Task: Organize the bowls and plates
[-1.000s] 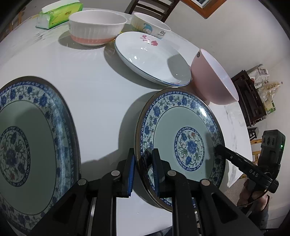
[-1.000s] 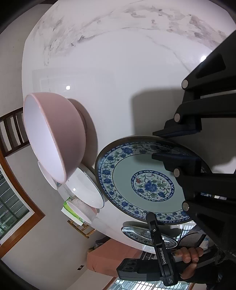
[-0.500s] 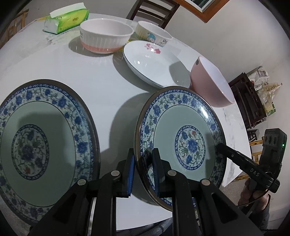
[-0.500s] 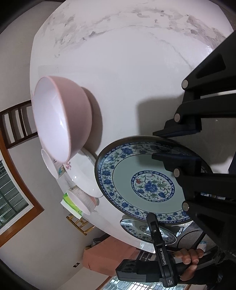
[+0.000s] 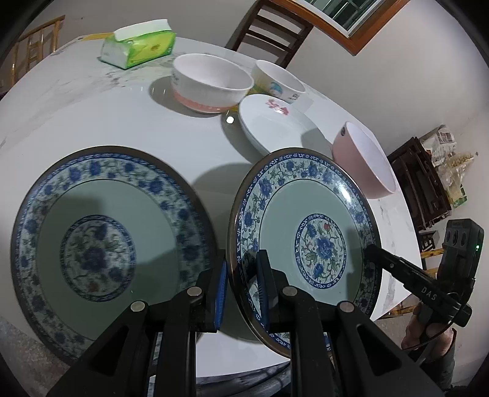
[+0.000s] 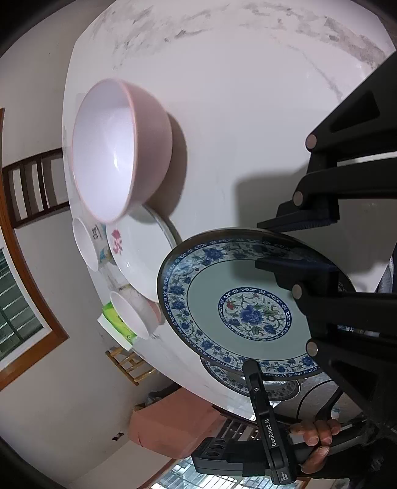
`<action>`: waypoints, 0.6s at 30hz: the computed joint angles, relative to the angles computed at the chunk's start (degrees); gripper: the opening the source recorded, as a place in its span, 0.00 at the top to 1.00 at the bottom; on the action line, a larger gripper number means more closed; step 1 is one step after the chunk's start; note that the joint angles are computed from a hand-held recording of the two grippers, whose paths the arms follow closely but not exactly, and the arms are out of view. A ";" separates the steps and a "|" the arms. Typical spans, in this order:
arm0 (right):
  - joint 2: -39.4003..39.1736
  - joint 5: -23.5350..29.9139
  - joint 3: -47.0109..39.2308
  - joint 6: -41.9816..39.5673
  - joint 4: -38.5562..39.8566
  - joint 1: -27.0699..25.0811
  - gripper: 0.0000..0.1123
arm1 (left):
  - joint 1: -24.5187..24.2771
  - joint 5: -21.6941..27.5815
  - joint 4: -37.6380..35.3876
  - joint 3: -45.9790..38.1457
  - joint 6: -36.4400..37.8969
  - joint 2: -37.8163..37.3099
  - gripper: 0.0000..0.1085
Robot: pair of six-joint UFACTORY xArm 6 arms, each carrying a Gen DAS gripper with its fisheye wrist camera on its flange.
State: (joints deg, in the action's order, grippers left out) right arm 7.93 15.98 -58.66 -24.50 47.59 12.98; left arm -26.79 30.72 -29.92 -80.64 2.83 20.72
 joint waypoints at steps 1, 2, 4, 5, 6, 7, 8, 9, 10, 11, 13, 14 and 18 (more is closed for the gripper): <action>0.21 0.13 -0.33 0.16 -0.17 0.17 0.84 | 0.33 -0.22 0.12 0.61 -0.18 -0.45 0.86; 0.47 0.19 -0.69 0.42 -0.59 0.38 0.84 | 0.56 -0.39 0.07 1.05 -0.18 -0.78 0.86; 0.98 0.15 -1.43 0.96 -1.56 1.07 0.84 | 1.21 -0.68 -0.29 1.93 -0.10 -1.49 0.86; 1.29 0.29 -1.89 1.08 -1.75 1.40 0.84 | 1.48 -0.85 -0.31 2.33 -0.21 -1.79 0.86; 1.61 0.44 -2.35 1.18 -1.88 1.72 0.84 | 1.84 -0.96 -0.24 2.79 -0.29 -2.15 0.86; 2.22 0.64 -3.12 1.09 -1.90 1.92 0.84 | 2.22 -1.04 -0.20 2.98 -0.27 -2.28 0.86; 2.62 0.73 -3.67 1.39 -2.27 2.22 0.84 | 2.51 -1.27 -0.20 3.51 -0.34 -2.68 0.86; 3.06 0.81 -4.24 1.80 -2.73 2.56 0.84 | 2.91 -1.50 -0.15 4.03 -0.33 -3.05 0.86; 3.50 0.78 -4.80 1.93 -2.72 2.93 0.84 | 3.25 -1.74 -0.18 4.42 -0.36 -3.30 0.86; 4.01 0.83 -5.42 1.94 -2.68 3.30 0.84 | 3.54 -2.00 -0.17 4.72 -0.65 -3.49 0.86; 5.01 0.98 -6.65 2.36 -3.21 4.12 0.84 | 4.39 -2.56 0.19 5.84 -1.14 -4.12 0.86; 5.58 1.04 -7.32 2.68 -3.47 4.56 0.84 | 4.71 -2.75 0.35 6.21 -1.33 -4.31 0.85; 8.27 2.17 -10.88 4.48 -5.66 6.07 0.84 | 6.46 -3.18 1.42 8.43 -2.17 -5.77 0.85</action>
